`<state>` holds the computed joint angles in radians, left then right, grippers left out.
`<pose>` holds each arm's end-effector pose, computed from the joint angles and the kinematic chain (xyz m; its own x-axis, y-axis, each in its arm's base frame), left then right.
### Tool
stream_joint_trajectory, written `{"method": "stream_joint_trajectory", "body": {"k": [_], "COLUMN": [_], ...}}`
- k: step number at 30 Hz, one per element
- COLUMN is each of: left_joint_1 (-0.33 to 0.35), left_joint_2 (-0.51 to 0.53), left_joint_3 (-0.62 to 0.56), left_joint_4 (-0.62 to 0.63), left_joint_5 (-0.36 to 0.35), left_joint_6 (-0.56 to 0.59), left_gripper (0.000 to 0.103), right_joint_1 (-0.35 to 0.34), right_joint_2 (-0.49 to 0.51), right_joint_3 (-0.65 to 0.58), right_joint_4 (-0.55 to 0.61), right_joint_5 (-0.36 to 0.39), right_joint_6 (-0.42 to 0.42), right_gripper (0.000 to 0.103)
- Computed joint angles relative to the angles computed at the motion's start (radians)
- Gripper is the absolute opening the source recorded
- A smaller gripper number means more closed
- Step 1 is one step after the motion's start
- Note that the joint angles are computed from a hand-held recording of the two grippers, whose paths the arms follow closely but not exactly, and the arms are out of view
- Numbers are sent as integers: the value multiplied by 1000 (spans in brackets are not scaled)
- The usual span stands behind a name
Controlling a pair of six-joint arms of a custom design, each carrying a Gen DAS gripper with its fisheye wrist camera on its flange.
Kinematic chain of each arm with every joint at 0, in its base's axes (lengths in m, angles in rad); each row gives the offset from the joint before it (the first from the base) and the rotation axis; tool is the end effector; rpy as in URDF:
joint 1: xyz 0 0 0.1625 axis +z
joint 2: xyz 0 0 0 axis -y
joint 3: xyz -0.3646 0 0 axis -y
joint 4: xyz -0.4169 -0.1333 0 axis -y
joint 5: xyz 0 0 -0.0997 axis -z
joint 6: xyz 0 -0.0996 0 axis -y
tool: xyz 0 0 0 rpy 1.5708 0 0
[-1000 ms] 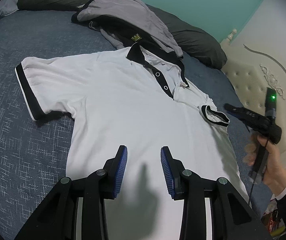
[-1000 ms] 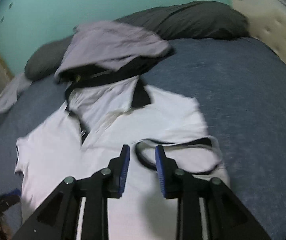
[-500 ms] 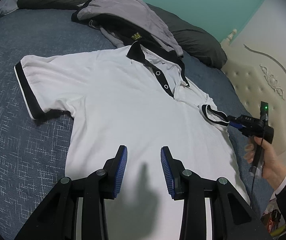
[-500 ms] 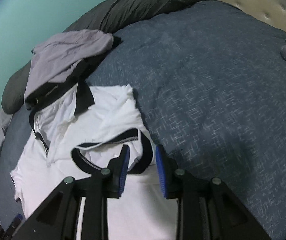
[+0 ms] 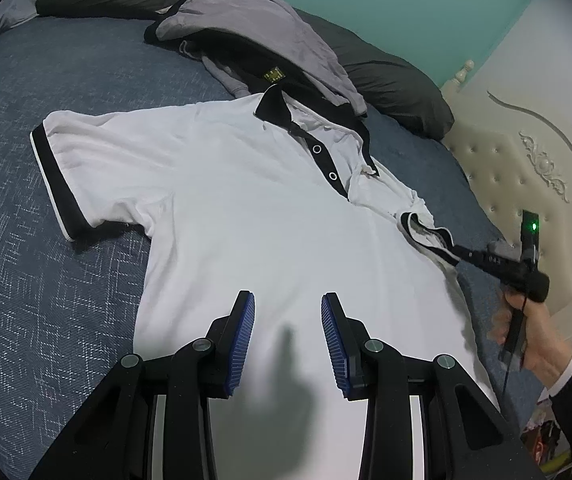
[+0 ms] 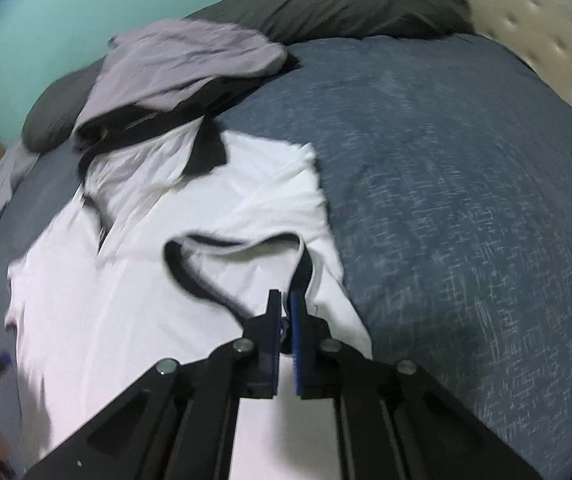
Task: Fold clothes
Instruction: 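Lay the folded sleeve on the body and open the right tool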
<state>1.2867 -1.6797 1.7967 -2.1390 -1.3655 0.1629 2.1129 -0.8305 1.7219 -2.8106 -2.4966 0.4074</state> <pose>0.0054 -0.5294 0.4320 -0.9110 0.3267 -0.2517 0.4054 0.8217 -0.4005 0.3669 -0.5051 0.0851 -0.7942 0.2488 0.5543 -0.1854 0.7696 -0.6111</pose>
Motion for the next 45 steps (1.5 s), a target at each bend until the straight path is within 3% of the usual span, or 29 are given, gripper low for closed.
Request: {"method": "stream_joint_trajectory", "body": {"k": [5, 7, 13, 24, 27, 31, 35, 39, 42, 44, 45], "left_joint_1": [1, 1, 5, 7, 8, 7, 9, 11, 11, 10, 10], "left_joint_2": [2, 3, 7, 9, 10, 10, 10, 11, 10, 10, 10], "left_joint_3": [-4, -4, -9, -15, -16, -15, -16, -19, -19, -18, -18], "left_joint_4": [6, 7, 9, 13, 14, 18, 19, 22, 22, 22, 22], "left_joint_5": [-5, -6, -9, -14, -14, -16, -17, -18, -20, -20, -20], "left_joint_6": [-1, 0, -1, 0, -2, 2, 1, 0, 2, 2, 2], "left_gripper": [38, 38, 38, 38, 38, 38, 38, 38, 38, 38, 38], "right_joint_1": [-5, -15, -1, 29, 14, -27, -55, -57, -32, -26, -25], "right_joint_2": [-11, -21, -24, -14, -3, 5, 21, 15, 20, 34, 42], "right_joint_3": [10, 20, 16, 40, 6, -37, -45, -42, -40, -58, -73], "right_joint_4": [125, 148, 156, -229, -155, 79, 136, 124, 38, 9, 22], "right_joint_5": [56, 101, 116, 80, 72, 87, 137, 154, 111, 113, 117], "right_joint_6": [-4, 0, -62, -199, -159, -19, 28, 39, 10, -16, -18], "right_gripper": [4, 4, 5, 7, 12, 12, 12, 13, 13, 20, 32]}}
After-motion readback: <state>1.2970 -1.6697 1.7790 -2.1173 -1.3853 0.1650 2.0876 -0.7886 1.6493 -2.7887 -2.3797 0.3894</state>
